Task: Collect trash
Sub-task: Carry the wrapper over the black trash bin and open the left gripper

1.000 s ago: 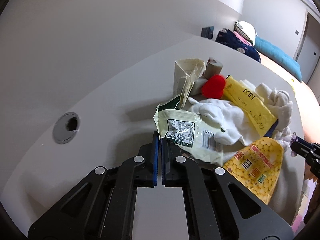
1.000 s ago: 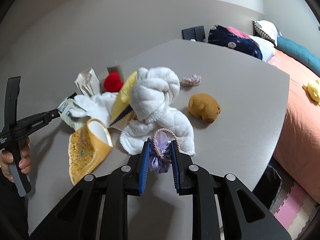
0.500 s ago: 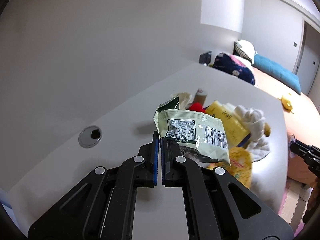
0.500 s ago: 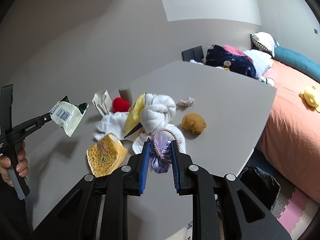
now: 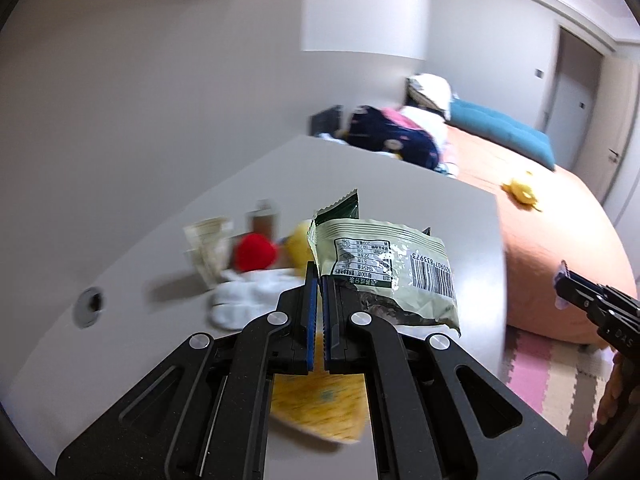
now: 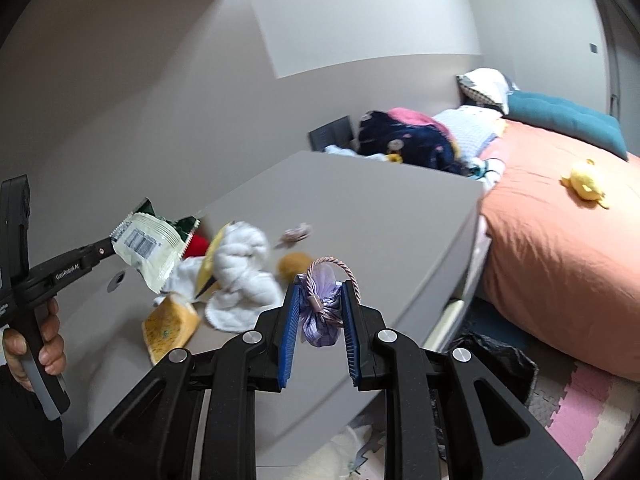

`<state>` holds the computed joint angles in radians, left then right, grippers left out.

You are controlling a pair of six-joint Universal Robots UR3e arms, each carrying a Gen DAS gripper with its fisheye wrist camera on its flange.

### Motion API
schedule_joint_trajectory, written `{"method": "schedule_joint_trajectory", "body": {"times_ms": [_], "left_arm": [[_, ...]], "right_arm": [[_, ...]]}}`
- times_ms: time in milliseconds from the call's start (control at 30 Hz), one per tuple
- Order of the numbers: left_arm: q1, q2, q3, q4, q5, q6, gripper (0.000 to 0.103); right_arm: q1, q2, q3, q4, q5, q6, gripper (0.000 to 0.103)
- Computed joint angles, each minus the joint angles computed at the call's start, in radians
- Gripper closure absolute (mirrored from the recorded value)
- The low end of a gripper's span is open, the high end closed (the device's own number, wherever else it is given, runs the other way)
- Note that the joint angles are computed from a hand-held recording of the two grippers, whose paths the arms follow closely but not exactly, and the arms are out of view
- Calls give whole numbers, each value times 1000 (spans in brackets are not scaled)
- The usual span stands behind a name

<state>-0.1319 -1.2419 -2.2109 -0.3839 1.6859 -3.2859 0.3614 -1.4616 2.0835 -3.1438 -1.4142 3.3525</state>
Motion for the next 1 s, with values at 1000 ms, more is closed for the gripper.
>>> {"method": "schedule_joint_trajectory", "body": {"times_ms": [1000], "left_arm": [[-460,-1025,1123,-270,-63,-10,102]], "right_arm": [[-744,-334,313,160,232,-242,80]]}}
